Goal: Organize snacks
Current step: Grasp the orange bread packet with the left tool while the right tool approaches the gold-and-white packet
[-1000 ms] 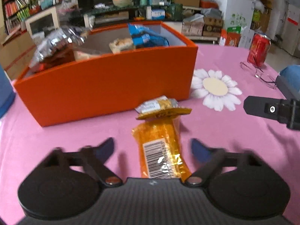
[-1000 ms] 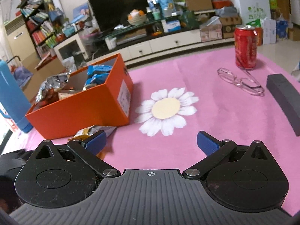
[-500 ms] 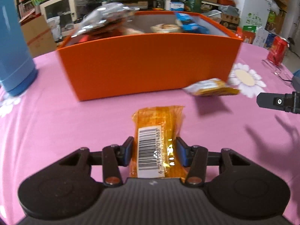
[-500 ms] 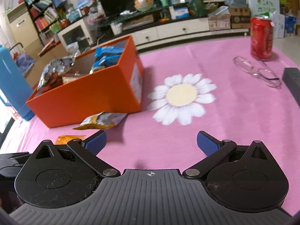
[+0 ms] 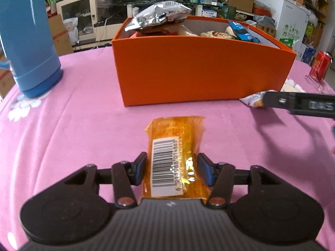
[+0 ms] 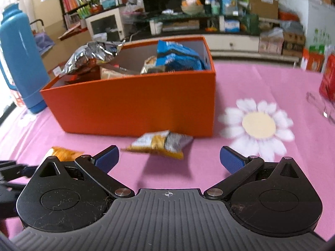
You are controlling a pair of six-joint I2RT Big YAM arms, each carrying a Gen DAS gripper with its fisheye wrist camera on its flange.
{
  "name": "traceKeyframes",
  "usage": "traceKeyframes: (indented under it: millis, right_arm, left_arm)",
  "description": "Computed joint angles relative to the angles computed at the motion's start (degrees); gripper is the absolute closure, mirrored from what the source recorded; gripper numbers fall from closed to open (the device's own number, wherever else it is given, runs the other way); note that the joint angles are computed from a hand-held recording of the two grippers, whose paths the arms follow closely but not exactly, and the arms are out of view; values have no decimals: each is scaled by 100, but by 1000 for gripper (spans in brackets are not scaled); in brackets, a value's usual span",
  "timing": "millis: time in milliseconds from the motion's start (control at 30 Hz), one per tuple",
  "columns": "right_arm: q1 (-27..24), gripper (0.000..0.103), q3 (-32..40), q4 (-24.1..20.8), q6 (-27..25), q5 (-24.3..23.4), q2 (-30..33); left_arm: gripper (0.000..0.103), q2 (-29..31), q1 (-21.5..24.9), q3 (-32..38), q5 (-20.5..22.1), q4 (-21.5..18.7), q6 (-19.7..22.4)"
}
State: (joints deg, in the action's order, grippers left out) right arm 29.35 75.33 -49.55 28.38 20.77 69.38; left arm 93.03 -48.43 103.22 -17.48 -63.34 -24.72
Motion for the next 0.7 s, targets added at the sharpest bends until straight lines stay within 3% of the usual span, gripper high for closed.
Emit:
traceKeyframes:
  millis: [133,300,467,600,700]
  right_arm:
    - [-115,9,100,147,-84,4,240]
    - [-264,9,249,-327,321,-387,446]
    - [-419,9,-61,-470,684,-535,52]
    - [-501,9,-175,-929,766,-545,-256]
    - [-518,9,-343,-573,531,-877,-580]
  left_arm:
    - [38,-40,98,-35,317,89,-76]
    - [36,-101,190,-100,585,174,-238]
    - [34,-107,150,-119,463,169,-186]
    - [31,-76,102,-93,371,150,-113]
    - [29,-57,68,-88,278,154,-63]
